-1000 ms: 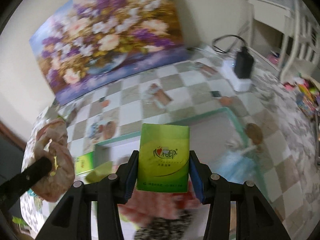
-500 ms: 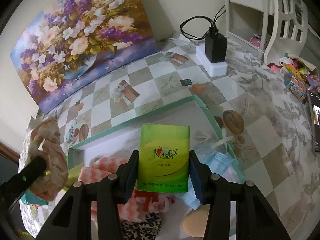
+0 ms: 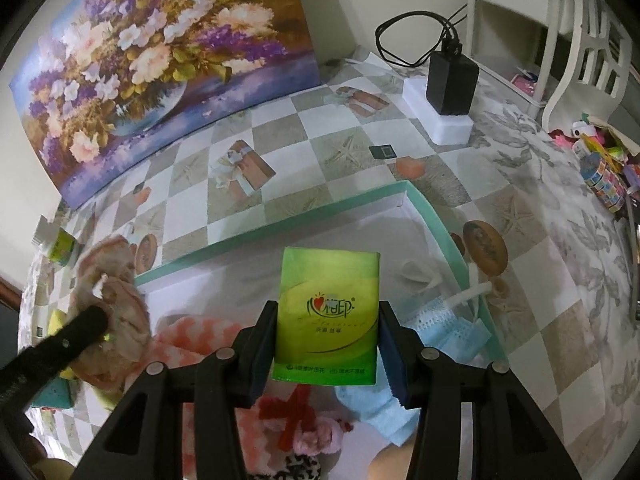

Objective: Organize soft objects
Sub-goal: 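Carry the cloth and tissue pack over the tray and lower both tools into it, then open the left tool releasing the cloth while the right releases the tissue pack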

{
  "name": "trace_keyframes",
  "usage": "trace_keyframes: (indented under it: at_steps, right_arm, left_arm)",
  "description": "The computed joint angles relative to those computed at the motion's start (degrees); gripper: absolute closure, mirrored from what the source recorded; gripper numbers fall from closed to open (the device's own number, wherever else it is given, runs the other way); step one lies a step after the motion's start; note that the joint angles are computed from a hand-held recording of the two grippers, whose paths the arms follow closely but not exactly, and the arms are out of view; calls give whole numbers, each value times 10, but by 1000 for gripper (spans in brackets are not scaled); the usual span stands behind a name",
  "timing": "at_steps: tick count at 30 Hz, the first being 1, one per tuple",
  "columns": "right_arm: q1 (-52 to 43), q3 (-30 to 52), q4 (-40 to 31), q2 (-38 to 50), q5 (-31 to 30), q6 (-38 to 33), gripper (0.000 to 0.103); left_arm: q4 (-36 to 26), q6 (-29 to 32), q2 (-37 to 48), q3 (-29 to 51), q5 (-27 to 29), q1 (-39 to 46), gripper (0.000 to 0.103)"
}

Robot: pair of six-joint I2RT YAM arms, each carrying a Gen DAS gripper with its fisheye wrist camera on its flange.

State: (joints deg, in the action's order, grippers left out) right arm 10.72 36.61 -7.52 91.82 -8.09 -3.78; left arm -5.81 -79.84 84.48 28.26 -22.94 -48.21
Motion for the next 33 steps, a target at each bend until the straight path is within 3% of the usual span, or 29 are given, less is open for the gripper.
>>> trace_keyframes:
  at_steps: [7, 18, 24, 33]
  right_arm:
    - [12, 10, 21, 40, 18, 2, 52]
    - [13, 12, 26, 52, 24, 2, 52]
    - [15, 13, 13, 32, 24, -2, 45]
    - [27, 6, -8, -22, 34, -6, 45]
  left_arm:
    - [30, 12, 60, 9, 46, 23, 94]
    - [6, 25, 75, 23, 66, 34, 92]
    - [-7, 26, 53, 24, 82, 39, 71]
    - [-80, 19, -26, 38, 62, 21, 57]
